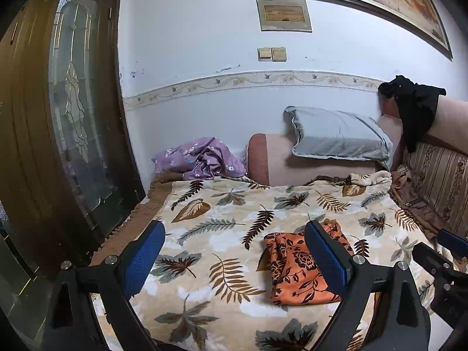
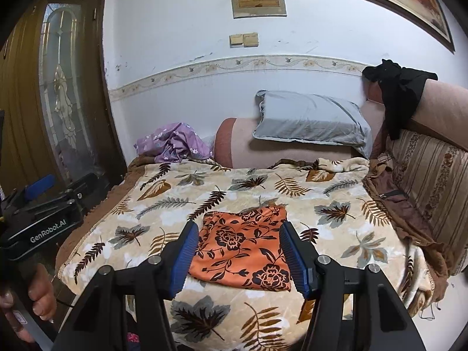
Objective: Fold small clothes
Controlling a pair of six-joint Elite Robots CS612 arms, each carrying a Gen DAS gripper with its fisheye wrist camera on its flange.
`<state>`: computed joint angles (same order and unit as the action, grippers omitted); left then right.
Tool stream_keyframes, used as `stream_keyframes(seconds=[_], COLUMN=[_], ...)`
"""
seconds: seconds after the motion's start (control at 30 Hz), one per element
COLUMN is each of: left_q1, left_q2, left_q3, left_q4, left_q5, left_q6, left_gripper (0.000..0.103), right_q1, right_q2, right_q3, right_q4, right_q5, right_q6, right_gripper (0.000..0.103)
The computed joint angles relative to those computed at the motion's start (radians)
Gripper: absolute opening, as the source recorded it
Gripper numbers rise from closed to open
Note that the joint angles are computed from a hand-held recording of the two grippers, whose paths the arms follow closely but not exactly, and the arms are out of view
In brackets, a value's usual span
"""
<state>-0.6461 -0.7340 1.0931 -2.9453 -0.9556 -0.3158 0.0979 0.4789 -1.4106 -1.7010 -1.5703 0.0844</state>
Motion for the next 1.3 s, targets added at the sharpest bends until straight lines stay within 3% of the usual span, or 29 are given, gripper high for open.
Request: stream_keyframes(seconds=[0.93, 1.1, 1.3], left_q1=[-0.03, -0.026, -0.023], left_q2=[-0.059, -0.047, -0.01], left_q3=[0.091, 0.063, -0.013], left_q4=[-0.023, 0.009, 0.04], left_q5=[0.049, 0.019, -0.001], left_q6=[-0.014, -0.031, 0.013], left_gripper=[0.096, 0.096, 0.096], right_q1=[-0.016, -0.017, -0.035], right_q2=[0.032, 0.034, 0.018], right_q3=[-0.057, -0.061, -0.033], right_q4=[0.022, 0.054, 0.033], right_q5=[0.042, 0.025, 0.008], right_q6=[0.05, 0.045, 0.1], right_gripper=[0.062, 0.062, 0.062])
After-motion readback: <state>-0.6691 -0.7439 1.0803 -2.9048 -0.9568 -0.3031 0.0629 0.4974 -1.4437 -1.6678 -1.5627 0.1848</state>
